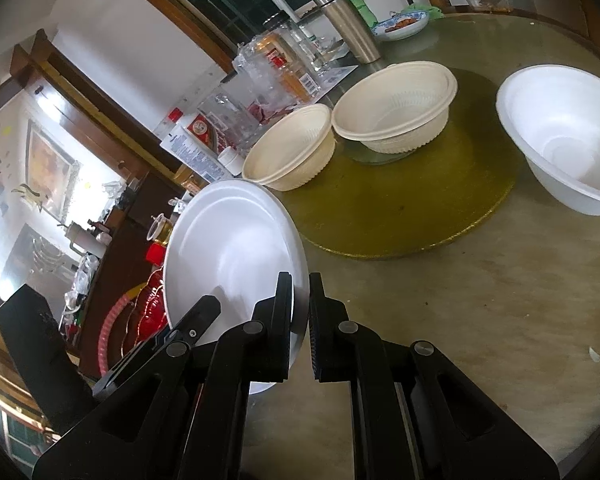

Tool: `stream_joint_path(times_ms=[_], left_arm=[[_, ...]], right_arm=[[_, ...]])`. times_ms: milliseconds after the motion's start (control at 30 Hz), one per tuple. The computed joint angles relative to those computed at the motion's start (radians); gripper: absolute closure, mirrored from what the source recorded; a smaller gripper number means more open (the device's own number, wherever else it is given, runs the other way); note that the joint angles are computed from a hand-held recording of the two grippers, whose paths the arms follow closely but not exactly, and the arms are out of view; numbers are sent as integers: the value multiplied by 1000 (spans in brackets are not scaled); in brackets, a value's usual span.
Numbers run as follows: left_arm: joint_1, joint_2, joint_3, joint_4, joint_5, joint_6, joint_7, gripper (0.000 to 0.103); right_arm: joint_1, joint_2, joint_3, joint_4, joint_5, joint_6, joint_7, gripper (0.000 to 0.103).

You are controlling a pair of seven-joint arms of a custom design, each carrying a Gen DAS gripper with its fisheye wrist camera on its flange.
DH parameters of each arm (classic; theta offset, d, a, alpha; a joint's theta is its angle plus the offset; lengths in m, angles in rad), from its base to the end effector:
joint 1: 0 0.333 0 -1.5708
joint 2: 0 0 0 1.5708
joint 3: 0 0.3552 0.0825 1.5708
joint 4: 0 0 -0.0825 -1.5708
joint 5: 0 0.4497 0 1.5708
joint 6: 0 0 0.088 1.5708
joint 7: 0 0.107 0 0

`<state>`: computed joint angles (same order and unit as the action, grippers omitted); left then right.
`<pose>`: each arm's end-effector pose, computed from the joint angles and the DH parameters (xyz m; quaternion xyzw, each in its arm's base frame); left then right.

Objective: Organize plates and bowls
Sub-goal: 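Lift the white bowl with both tools and tilt it up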

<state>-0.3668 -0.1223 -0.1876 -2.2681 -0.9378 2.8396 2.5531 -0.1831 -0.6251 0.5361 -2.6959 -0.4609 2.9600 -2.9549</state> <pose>0.5187 -0.2745 0.4761 -0.3718 0.8358 -0.3870 0.1157 0.4051 0.1887 0.4744 -0.2801 0.8531 -0.1746 0.4042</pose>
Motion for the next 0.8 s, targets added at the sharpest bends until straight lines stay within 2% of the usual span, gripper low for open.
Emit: stream_joint_path(times_ms=[233, 433, 800], left_arm=[[-6, -1, 16, -1, -100, 38, 71, 87], [-1, 1, 8, -5, -109, 73, 77, 87], [-16, -21, 21, -22, -215, 111, 164, 87]], right_arm=[[-62, 34, 49, 36, -49, 39, 5, 96], [-114, 59, 90, 46, -52, 91, 1, 96], [-161, 56, 145, 65, -22, 100, -46, 95]])
